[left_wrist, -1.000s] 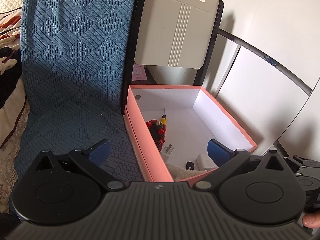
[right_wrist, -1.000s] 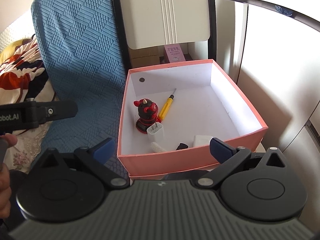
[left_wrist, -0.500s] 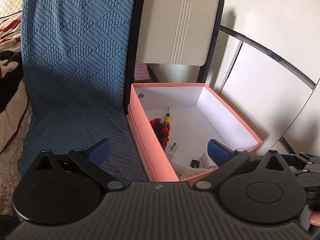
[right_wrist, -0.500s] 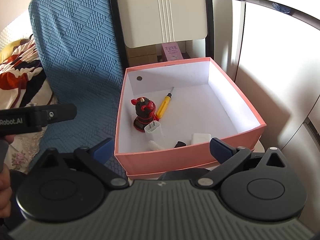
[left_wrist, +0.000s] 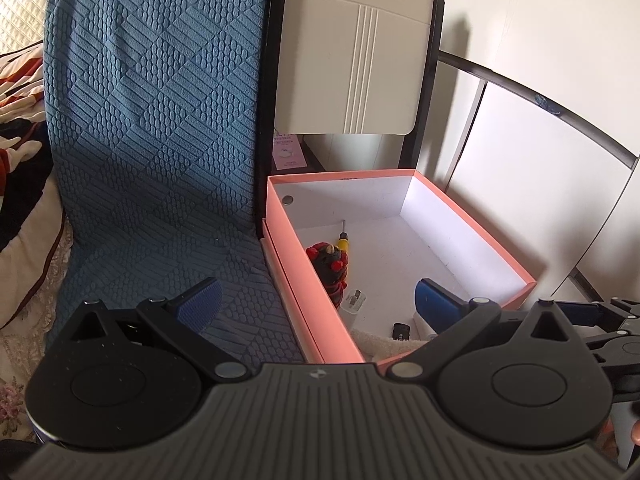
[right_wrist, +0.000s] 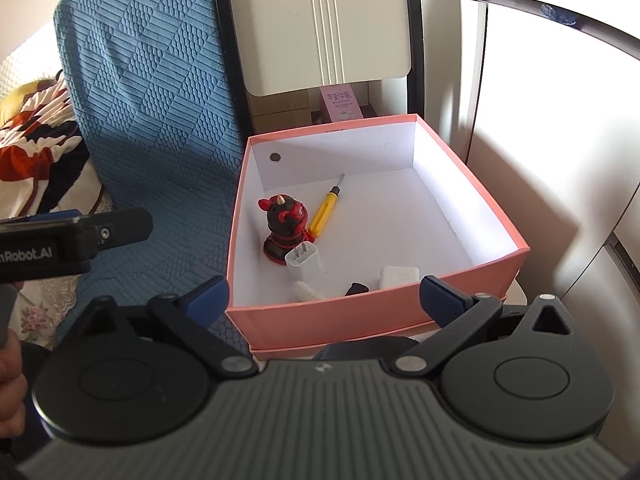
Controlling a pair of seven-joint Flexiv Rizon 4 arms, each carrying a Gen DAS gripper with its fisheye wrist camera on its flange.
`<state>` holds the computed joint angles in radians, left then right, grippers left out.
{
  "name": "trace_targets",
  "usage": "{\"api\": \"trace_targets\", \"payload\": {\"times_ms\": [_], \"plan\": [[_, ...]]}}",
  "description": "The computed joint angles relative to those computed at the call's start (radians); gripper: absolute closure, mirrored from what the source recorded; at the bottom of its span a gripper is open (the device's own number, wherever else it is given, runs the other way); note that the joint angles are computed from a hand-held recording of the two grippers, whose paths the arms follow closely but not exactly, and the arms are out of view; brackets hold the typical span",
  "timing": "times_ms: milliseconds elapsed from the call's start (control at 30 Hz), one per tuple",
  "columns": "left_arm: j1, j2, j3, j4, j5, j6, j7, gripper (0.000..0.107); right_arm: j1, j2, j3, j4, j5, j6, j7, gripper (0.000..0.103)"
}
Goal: Organize rigid objects
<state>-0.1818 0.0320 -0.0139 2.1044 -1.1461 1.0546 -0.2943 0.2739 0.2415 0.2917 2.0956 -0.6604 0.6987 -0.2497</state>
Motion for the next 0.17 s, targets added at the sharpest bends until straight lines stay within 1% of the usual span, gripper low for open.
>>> {"api": "trace_targets", "payload": {"times_ms": [167], "plan": [[0.001,0.000,0.001,-0.001,0.007,-0.005,-0.002,0.004,0.000,-0.001,0.001,-0.002,-0.002,0.001,-0.003,0.000]]}}
